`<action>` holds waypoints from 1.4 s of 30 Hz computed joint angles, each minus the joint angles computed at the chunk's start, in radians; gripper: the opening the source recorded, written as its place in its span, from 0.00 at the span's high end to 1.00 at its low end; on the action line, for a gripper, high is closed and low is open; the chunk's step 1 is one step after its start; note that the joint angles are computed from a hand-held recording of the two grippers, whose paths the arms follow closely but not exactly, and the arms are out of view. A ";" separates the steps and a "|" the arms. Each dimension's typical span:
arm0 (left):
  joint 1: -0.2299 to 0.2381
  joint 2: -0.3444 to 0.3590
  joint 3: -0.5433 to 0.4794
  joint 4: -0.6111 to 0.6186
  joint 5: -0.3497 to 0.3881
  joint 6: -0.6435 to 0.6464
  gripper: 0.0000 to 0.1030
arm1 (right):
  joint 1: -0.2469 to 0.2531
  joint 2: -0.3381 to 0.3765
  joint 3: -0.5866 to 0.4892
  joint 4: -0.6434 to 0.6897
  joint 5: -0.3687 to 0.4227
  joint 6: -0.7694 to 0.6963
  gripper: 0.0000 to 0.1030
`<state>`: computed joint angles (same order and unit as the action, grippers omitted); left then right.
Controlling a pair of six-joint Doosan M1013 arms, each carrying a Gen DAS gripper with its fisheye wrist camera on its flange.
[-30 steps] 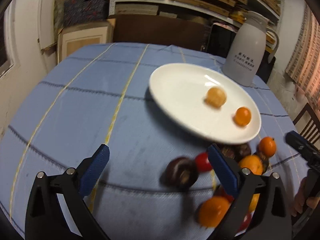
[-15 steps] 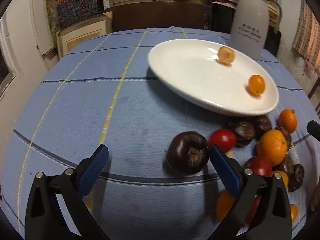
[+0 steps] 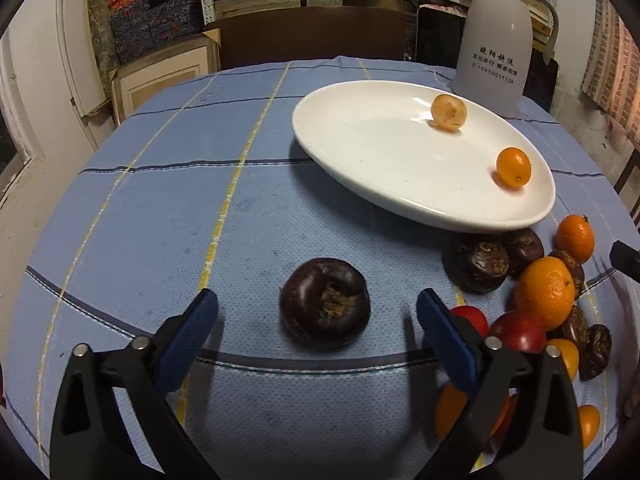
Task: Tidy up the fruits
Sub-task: 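Grasp the dark mangosteen with the left gripper while the right gripper grasps a mandarin, then lower the mangosteen and mandarin onto the white plate and open both grippers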
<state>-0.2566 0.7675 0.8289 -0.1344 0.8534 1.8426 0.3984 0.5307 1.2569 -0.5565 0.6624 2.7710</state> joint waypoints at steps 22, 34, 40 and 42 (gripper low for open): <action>0.022 -0.023 0.021 -0.178 -0.053 0.081 0.61 | -0.018 0.009 -0.013 0.075 -0.066 -0.027 0.58; -0.033 0.136 -0.305 -0.078 0.050 0.028 0.60 | -0.019 0.142 -0.293 0.153 -0.008 -0.270 0.58; -0.038 0.195 -0.400 -0.060 0.093 0.029 0.53 | -0.022 0.218 -0.403 0.266 0.071 -0.417 0.56; -0.036 0.198 -0.404 -0.068 0.099 0.035 0.39 | -0.022 0.218 -0.399 0.252 0.066 -0.399 0.52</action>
